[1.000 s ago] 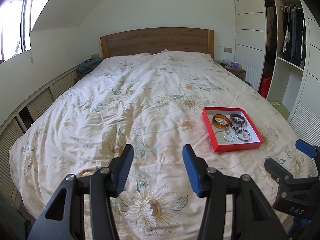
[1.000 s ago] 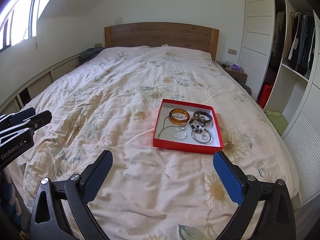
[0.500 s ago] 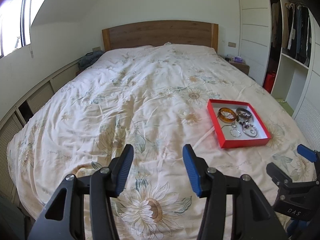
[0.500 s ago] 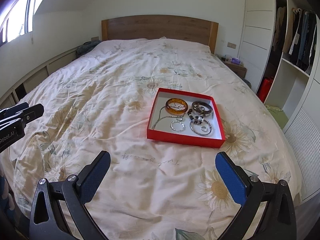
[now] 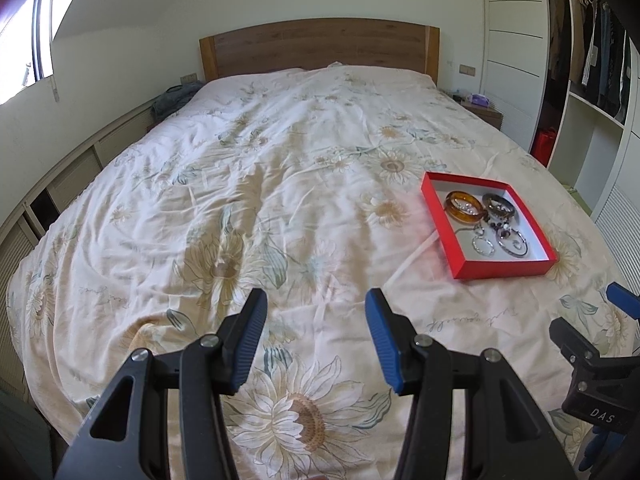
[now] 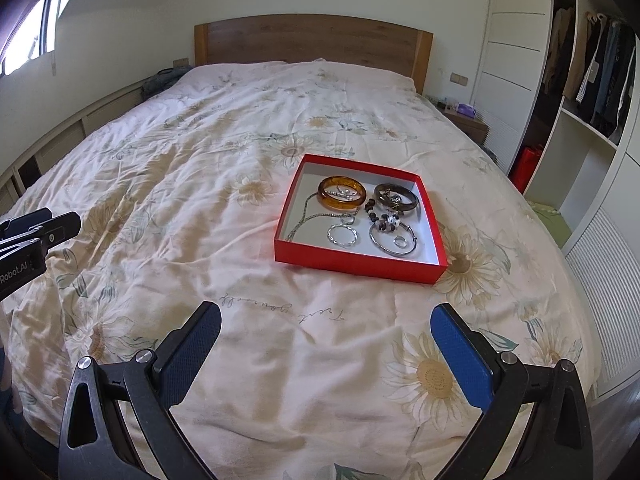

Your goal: Organize jewelry

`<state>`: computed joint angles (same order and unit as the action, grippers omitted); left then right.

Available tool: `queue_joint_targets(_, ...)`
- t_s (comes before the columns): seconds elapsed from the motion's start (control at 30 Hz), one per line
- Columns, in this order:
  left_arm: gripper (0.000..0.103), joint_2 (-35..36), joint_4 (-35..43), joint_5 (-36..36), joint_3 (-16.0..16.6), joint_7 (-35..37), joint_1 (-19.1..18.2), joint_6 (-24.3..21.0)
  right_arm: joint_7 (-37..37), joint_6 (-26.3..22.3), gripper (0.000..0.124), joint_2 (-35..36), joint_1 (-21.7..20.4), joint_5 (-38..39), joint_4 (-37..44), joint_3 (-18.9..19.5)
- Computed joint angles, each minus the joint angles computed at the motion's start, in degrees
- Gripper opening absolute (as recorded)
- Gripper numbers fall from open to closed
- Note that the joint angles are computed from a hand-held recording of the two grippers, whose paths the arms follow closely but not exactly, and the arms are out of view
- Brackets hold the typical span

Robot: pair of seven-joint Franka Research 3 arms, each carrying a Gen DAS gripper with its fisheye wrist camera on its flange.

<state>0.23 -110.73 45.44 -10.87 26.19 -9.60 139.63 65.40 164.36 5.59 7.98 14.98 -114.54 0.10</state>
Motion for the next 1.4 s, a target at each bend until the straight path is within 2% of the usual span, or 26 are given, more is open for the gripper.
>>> queue_joint_targets(0.53,0.049,0.74,-0.65,-0.72,0.41,0.22,0.17,1.43,4.31,-0.96,0.103,1.79,0.86,-5.1,0.87,-0.68)
queue_joint_targets(1.4,0.053,2.12,-0.75,-0.97,0.68,0.2,-0.11,2.36,4.7,-1.47,0.103,2.51,0.88,-5.66,1.49,-0.61)
